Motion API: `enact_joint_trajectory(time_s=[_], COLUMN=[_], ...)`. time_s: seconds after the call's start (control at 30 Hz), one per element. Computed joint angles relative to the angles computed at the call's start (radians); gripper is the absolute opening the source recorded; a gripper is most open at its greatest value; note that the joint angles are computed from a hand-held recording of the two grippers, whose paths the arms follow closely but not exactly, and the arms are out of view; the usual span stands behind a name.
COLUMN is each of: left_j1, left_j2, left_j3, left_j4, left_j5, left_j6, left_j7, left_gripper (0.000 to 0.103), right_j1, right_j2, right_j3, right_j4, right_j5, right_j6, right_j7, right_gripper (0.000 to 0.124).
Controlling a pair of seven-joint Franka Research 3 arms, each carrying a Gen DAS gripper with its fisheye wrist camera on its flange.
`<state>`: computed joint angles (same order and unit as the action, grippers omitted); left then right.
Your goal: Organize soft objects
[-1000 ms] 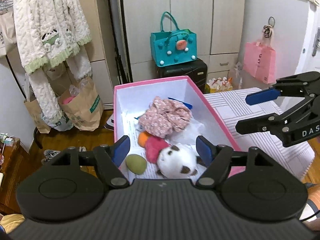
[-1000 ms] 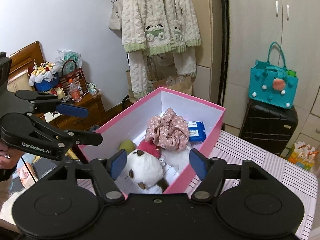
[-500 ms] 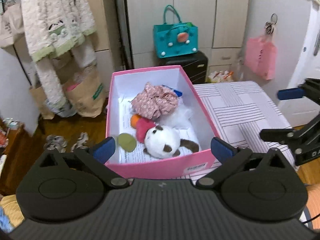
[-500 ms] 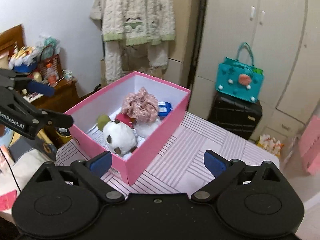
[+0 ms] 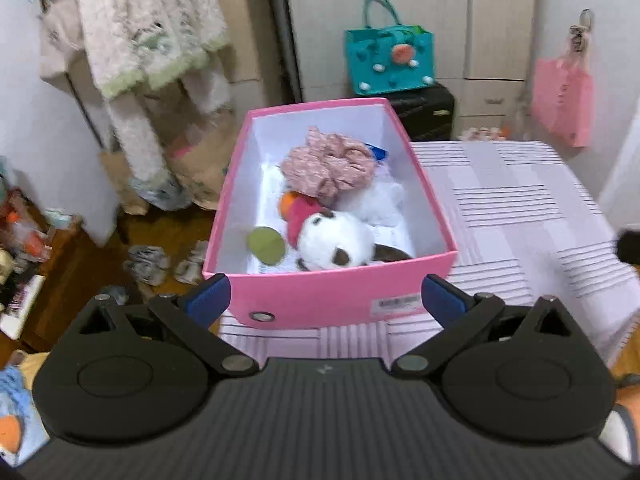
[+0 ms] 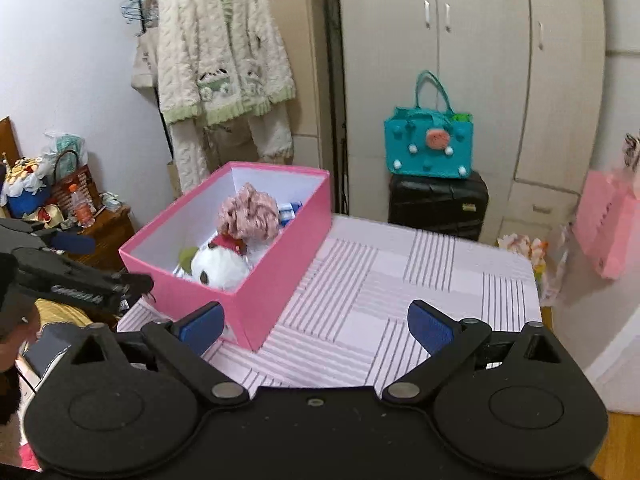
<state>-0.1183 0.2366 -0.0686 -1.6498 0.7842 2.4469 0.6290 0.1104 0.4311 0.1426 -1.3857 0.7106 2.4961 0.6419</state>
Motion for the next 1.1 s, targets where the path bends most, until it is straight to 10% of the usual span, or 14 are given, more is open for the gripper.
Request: enact_joint_trajectory(time_s=[0.63,0.83,1.1], left_j1=[-0.002,0.002,-0.015], left_j2=[-0.042,-0.033,-0.052], left_j3=[-0.022,-0.036,-0.015], left_j4=[-0.065,-0.019,-0.048], left_j5=[-0.083,-0.141,-0.052], left_j6=[0.089,0.062,0.106], left_j7=[-0.002,0.110,0.024], left_gripper=[0.103,0.103,0.103], right_j1=[0.028,0.012,-0.002], right_j2=[-0.107,-0.085,-0.111], right_j3=[-0.019,-0.031,-0.007], right_j4=[-0.205,-0.112,-0.172], right_j5=[0.005,-0.061,0.036], right_j6=[0.223,0.046,0.122], right_j7=[0.054,0.055,-0.003], right_gripper=[0.100,0.100,0.100])
